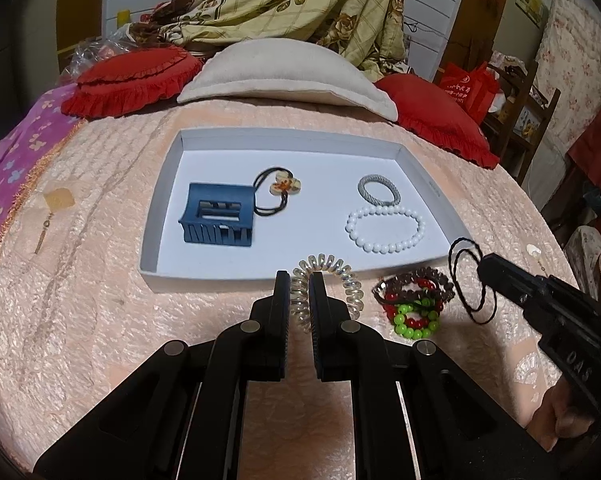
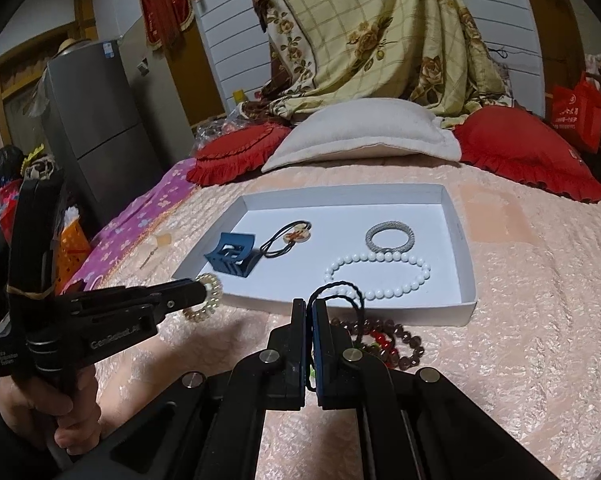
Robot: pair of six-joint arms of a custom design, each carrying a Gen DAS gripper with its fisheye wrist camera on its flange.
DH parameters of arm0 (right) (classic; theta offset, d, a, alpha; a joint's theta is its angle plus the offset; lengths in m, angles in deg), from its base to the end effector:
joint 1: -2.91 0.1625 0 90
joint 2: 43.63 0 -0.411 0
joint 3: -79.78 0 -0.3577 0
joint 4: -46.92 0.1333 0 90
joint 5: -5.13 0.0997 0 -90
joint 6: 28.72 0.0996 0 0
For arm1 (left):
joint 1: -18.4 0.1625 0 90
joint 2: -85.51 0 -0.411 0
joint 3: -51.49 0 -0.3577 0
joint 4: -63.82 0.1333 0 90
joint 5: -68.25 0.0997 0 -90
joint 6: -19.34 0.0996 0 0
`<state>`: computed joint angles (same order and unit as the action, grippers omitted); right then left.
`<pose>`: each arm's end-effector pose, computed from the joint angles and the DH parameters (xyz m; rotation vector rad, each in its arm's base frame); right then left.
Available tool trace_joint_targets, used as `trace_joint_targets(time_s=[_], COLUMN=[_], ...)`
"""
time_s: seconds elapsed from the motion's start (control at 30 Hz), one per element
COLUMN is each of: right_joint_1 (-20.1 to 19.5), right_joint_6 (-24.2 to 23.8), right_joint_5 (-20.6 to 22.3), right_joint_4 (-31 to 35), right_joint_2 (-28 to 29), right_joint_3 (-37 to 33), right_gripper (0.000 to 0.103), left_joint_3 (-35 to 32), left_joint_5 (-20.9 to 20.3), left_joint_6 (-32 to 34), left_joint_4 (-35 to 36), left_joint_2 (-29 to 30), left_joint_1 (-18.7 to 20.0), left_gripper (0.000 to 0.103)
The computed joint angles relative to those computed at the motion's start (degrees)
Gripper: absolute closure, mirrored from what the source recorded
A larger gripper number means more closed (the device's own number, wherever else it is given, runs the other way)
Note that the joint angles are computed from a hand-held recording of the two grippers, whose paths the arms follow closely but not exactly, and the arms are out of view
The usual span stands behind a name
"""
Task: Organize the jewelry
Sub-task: 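Carry the spiral tie and black hair ties into the box and open both tools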
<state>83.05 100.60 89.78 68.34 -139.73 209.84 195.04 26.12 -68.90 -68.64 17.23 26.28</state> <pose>0.1016 -0.2484 0.2331 1.0149 -2.6106 0.8198 -0.2595 -0.2451 0.0882 0.1804 2.3522 -0.9768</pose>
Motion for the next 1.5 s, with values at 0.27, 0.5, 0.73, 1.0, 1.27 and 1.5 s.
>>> trace_joint_targets(time_s=[0.27, 0.5, 0.73, 1.0, 1.27, 1.5], right_joint_1=[4.9, 6.7, 6.1, 5.1, 5.1, 4.7], right_joint_6=[4.8, 8.0, 9.3, 9.0, 10.0, 9.7], right_joint_5=[3.0, 8.6, 12.6, 12.7, 12.3, 9.7], right_joint_4=[-2.6, -3.6, -4.0, -1.8, -0.4, -1.6], right_joint_2=[7.0, 18.1, 22.9, 25.7, 26.7, 23.6], right_joint_3=[-7.8, -14.9, -16.6, -18.1, -18.7, -17.1], right_gripper=[0.1, 0.1, 0.1, 0.1, 0.096, 0.069], left_joint_3=[-3.0, -4.7, -6.0, -7.7, -8.5, -7.8], left_joint_5=[4.0, 6.3, 4.5, 2.3, 2.6, 3.7], left_joint_6=[8.4, 23.7, 25.2, 23.0, 22.1, 19.9], left_joint_4=[-2.7, -20.8, -25.5, -21.9, -19.6, -18.7], left_joint_2=[-0.1, 6.9, 12.5, 13.9, 14.0, 12.9], left_joint_1=[5.3, 13.2, 17.8, 19.3, 19.6, 19.1], left_gripper=[0.095, 0.095, 0.095, 0.095, 0.091, 0.06])
